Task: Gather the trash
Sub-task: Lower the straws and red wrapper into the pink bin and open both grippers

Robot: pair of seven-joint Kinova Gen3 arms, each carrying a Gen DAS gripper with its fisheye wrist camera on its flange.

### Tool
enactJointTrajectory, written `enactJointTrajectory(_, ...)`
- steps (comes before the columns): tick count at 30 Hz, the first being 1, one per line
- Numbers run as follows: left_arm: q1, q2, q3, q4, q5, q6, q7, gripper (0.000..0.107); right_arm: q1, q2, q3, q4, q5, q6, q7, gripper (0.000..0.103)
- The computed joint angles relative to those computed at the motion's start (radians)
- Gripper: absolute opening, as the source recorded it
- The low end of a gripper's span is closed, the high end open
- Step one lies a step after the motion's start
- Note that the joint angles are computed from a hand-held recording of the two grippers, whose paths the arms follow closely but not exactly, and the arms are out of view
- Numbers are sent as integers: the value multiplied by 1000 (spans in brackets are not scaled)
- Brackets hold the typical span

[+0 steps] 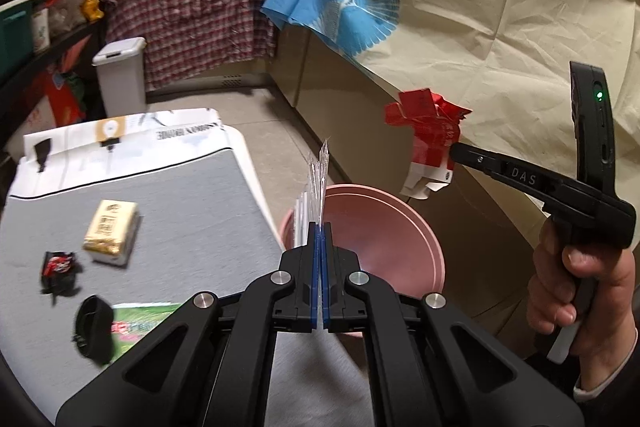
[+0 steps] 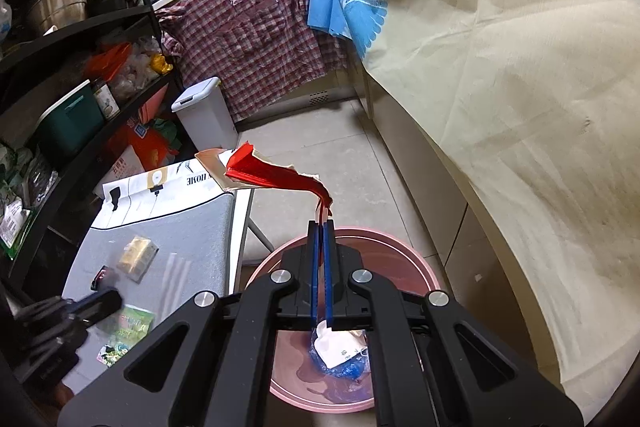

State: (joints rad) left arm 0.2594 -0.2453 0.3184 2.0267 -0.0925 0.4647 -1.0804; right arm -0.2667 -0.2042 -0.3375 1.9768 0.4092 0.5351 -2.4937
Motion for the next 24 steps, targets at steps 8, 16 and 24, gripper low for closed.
enactJointTrajectory(8, 33, 119, 0, -4, -13, -91, 32, 1, -2, 35, 6, -2, 26, -8, -30, 3)
enactJointTrajectory(16, 100, 210, -57, -11, 12, -145, 1, 1, -35, 86, 40, -15, 56, -9, -47, 3)
enactJointTrajectory(24, 126, 278, -95, -36, 128, -135, -112, 13, -75, 131, 71, -39, 90, 40, -85, 23)
